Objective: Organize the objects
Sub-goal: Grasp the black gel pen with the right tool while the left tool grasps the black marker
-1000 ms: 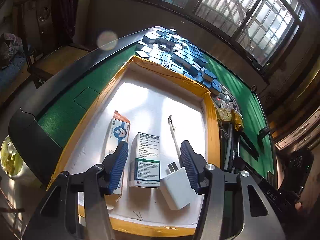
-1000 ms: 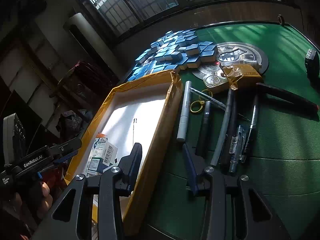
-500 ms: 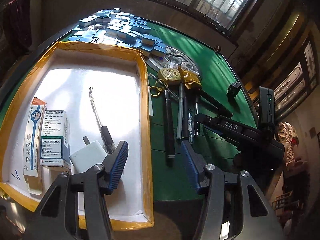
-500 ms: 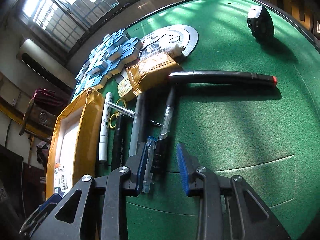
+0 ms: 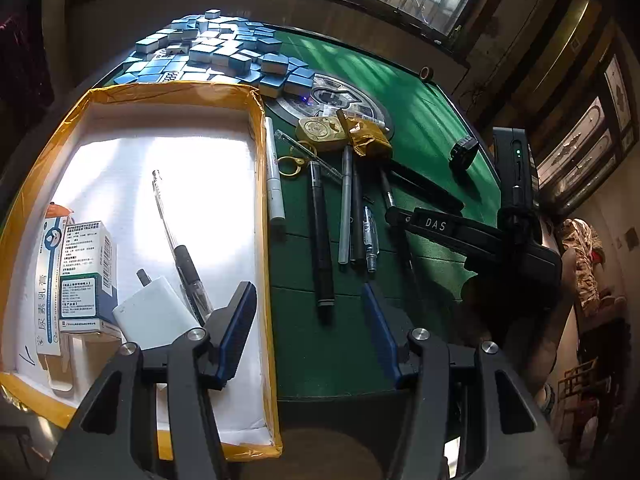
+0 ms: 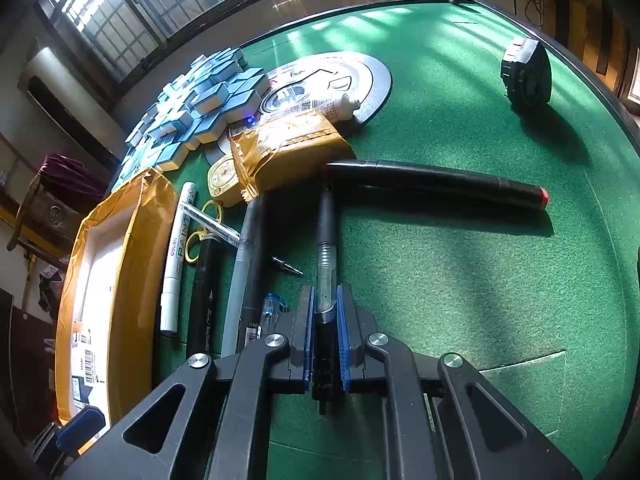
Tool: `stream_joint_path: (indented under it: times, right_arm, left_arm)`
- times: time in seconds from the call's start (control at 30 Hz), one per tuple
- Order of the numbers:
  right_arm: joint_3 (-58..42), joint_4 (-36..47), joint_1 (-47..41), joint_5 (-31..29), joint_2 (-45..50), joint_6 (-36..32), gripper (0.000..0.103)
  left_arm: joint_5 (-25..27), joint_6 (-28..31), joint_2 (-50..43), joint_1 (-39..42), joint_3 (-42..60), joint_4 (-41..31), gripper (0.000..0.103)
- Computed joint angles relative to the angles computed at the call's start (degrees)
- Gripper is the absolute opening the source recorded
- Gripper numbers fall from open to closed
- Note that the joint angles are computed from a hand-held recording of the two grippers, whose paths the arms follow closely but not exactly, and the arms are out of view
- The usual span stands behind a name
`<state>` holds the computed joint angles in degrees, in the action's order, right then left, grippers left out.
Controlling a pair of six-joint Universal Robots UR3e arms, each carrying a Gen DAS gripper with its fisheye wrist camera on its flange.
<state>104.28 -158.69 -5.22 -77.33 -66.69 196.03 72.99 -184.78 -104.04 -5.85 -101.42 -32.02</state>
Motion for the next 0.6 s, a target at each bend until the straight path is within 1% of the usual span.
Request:
stream_joint_path:
  times: [0.17,0.33,0.43,0.53,0.57,0.6]
  right_arm:
    - [8.72,-2.58,-1.02,1.73,-5.81,-2.77,0.009]
    - [18.20,-5.12,-2.89,5.07,-12.25,-4.09,0.010]
    - [20.69,-6.04,-3.05,5.00,-14.06,-4.35,0.010]
    - [21.29,-6.53,-3.24,5.31,-14.30,-4.06,0.010]
    - [21.43,-6.57,-3.35,5.45,-14.41,-4.08,0.010]
    - [21.51,-6.62,-3.33,5.44,-14.47,-4.13,0.010]
  left_arm:
    - [2.07,-0.36,-3.77,-2.61,5.37,-1.21,0.053]
    - [1.71,1.19,-10.97,-3.99,17.24,-9.20,0.053]
    - [3.82,0.92,-17.05,-5.19,26.90,-14.98,0.053]
    - [5.11,2.17,-21.44,-6.15,34.07,-17.82,0.053]
    - [5.88,2.44,-23.00,-6.49,36.52,-19.10,0.051]
    - [7.20,2.72,-25.07,-6.92,39.86,-21.44,0.043]
